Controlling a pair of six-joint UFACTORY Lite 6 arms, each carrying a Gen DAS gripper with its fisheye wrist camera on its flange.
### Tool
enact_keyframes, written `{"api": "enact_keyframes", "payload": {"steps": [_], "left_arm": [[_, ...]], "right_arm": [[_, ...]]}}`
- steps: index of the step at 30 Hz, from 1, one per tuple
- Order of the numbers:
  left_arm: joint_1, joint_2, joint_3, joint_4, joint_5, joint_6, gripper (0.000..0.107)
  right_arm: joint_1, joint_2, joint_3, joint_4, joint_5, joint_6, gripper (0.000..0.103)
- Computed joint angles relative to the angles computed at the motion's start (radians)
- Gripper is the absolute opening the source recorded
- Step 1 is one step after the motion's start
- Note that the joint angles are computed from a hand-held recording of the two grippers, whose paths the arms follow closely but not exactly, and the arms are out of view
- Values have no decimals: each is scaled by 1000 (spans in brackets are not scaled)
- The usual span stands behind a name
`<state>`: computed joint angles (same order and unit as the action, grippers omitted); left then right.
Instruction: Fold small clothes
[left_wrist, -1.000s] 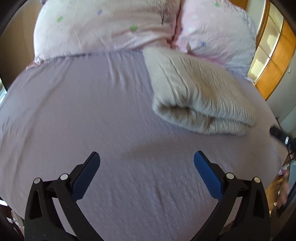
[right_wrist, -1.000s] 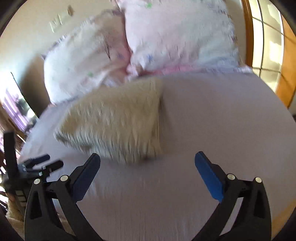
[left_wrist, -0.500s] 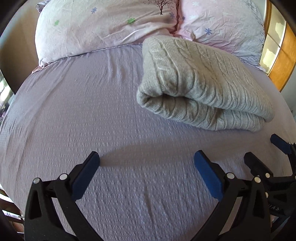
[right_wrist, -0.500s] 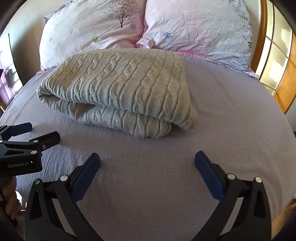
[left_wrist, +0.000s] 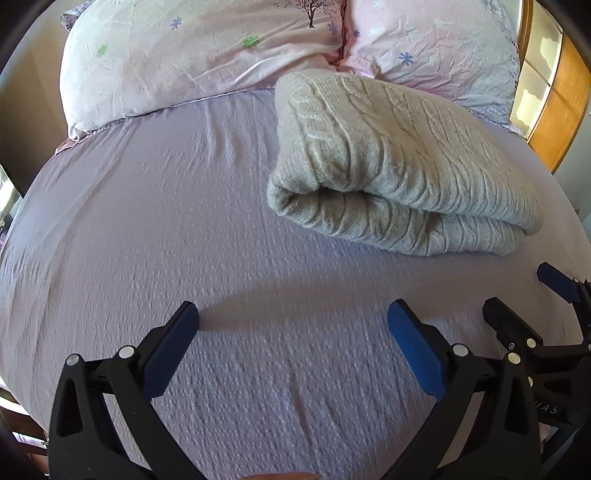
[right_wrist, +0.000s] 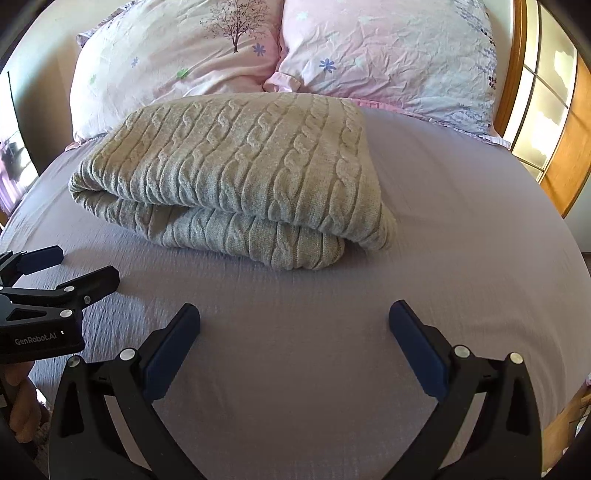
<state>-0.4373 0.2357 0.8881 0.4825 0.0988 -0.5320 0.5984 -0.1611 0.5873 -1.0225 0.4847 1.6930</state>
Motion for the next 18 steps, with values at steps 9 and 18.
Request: {"api": "enact_keyframes", "payload": {"steps": [9, 18], "left_arm": [[1, -5, -10, 105, -9, -110, 101], [-1, -6, -11, 116, -8, -122, 101]], "right_arm": [[-15, 11, 19, 50, 0, -53, 102], [-9, 16, 23, 43, 4, -39, 102]]}}
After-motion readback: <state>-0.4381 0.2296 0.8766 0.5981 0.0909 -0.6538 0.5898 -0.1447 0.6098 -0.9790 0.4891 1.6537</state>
